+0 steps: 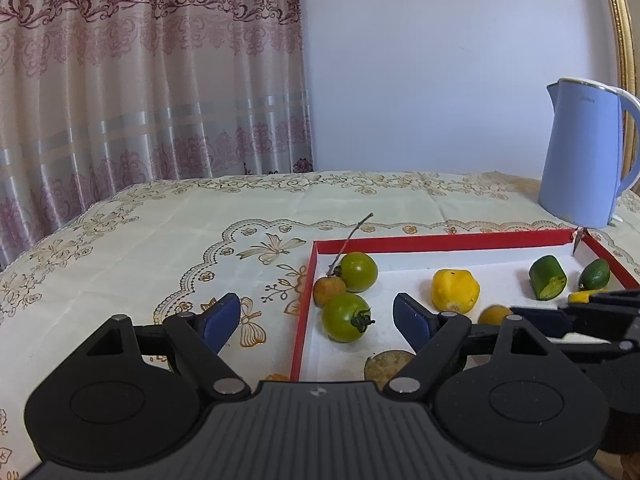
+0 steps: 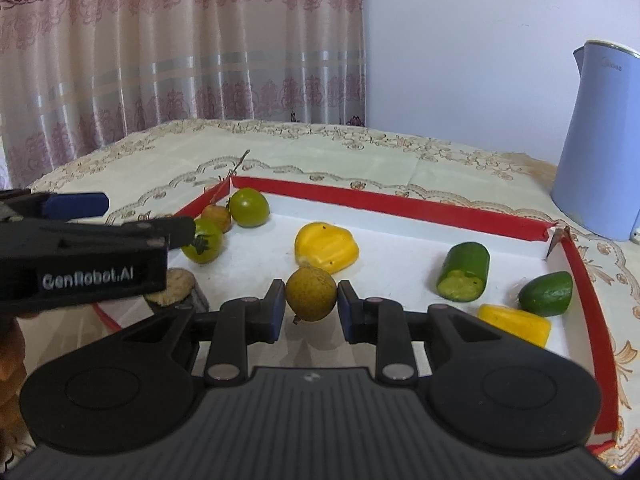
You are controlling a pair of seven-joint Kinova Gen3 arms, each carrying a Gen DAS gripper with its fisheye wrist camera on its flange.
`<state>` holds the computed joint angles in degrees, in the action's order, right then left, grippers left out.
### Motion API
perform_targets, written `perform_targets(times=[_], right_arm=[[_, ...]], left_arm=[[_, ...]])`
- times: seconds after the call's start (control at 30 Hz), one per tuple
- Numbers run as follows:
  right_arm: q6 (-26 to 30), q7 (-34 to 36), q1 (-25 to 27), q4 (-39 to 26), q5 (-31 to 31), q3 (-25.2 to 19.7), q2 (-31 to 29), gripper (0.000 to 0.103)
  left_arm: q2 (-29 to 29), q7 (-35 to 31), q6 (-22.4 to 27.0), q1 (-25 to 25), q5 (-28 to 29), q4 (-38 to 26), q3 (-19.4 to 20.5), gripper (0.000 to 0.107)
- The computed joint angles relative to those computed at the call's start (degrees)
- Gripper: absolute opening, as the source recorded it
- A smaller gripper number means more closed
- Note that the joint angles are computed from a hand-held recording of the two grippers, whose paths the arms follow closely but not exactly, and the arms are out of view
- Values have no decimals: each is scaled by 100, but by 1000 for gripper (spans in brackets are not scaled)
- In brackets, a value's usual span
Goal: Organize fruits
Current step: 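Hold the brown round fruit above the tray with the right gripper, then lower the brown fruit into the tray and open the right gripper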
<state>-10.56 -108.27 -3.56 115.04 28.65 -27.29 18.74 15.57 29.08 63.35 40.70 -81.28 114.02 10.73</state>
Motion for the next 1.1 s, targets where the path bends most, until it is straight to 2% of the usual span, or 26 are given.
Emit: perform_targets(times=[0.17, 0.37, 0.5, 0.87, 0.97, 1.0, 1.03, 1.1], right_arm=[[251, -247, 723, -24, 463, -767, 33, 26], [332, -48, 702, -30, 321, -788, 24, 28], [256, 123, 505, -12, 77, -560, -9, 38], [247, 241, 405, 15, -99, -454, -34, 47], [194, 293, 290, 38, -192, -322, -49, 59], [156, 290, 298, 57, -190, -318, -57, 67], [88, 282, 297, 89, -188, -298, -70, 80], [-106, 267, 150, 182, -259, -83, -153, 94]], left_arm=[[8, 17, 8, 3, -19, 2, 1, 84], [4, 14, -6, -5, 5, -7, -1, 84], [-6, 18, -10, -7, 15, 4, -2, 84], [-56, 59, -90, -42, -15, 52, 9, 84], [-75, 75, -143, -69, -15, 58, 12, 84], [-90, 94, -164, -76, -22, 69, 13, 84], [-106, 121, -178, -81, -28, 83, 16, 84], [-129, 167, -193, -93, -46, 111, 21, 84]])
